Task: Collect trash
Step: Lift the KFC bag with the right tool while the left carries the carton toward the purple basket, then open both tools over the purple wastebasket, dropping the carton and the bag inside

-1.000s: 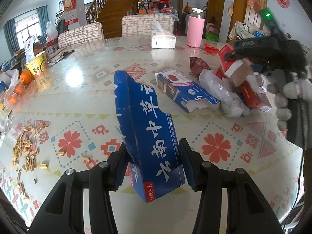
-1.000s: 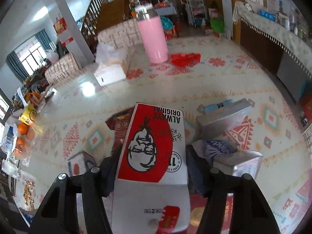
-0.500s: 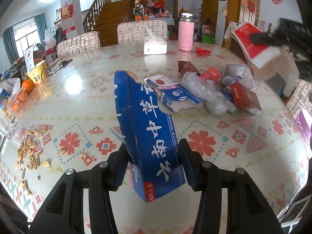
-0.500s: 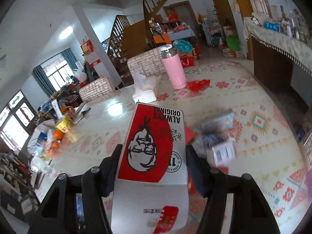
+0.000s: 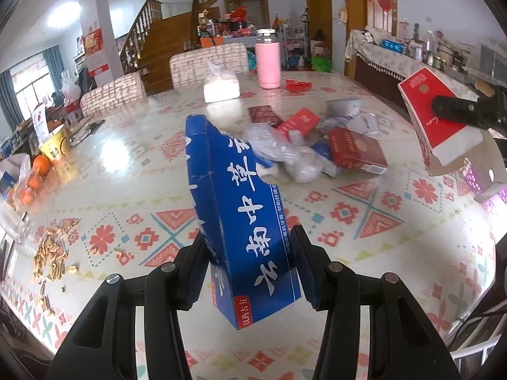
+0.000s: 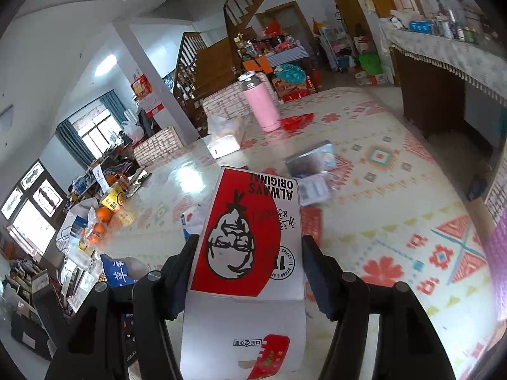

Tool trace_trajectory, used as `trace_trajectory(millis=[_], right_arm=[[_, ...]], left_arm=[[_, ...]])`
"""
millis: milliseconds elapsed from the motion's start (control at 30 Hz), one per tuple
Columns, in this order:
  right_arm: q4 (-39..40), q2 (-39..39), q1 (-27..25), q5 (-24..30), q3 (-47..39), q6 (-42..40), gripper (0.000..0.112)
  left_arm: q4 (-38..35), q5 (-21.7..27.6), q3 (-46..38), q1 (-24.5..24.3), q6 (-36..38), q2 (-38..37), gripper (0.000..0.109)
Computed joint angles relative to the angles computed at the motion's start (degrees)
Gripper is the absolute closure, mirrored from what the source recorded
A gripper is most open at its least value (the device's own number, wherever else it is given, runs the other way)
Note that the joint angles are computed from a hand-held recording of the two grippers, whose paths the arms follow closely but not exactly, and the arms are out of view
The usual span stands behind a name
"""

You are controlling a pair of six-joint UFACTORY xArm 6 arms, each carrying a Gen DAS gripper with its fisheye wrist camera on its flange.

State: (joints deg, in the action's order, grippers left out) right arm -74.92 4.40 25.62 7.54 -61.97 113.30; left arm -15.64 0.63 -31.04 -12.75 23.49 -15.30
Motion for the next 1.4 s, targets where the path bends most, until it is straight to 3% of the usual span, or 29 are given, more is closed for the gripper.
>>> trace_trajectory(millis=[300, 433, 633, 800, 1000, 1200, 1400], right_arm=[[-12.9, -10.7, -1.8, 2.2, 11.7, 15.2, 0.044], [-16.5, -14.6, -3.6, 1.8, 16.1, 20.1, 0.044], [-21.4, -21.5, -7.0, 1.6, 23.0, 25.7, 0.044], [-20.9, -29.1, -10.9, 1.6, 30.0, 25.7, 0.044], [-10.8, -42.5, -18.7, 0.8, 41.5, 15.0, 0.044], [12.8, -55.9, -27.5, 0.2, 52.9, -9.8, 0.044], [30.5, -59.4, -36.6, -3.3, 59.0, -27.7, 0.044]], left_arm=[[20.7, -0.2, 1.8, -1.7, -17.2, -1.5, 0.059], [24.7, 0.6, 1.4, -3.6, -20.8, -1.4, 0.059], [21.8, 3.4, -1.3, -8.4, -18.9, 0.2, 0.059], [13.4, 4.9, -4.9, -14.4, -11.5, 2.3, 0.059], [0.6, 8.3, -14.2, -22.5, -0.7, 8.8, 0.059], [-9.5, 12.6, -26.8, -29.6, 6.9, 18.0, 0.059], [-13.6, 19.5, -42.3, -34.5, 9.0, 29.3, 0.059]])
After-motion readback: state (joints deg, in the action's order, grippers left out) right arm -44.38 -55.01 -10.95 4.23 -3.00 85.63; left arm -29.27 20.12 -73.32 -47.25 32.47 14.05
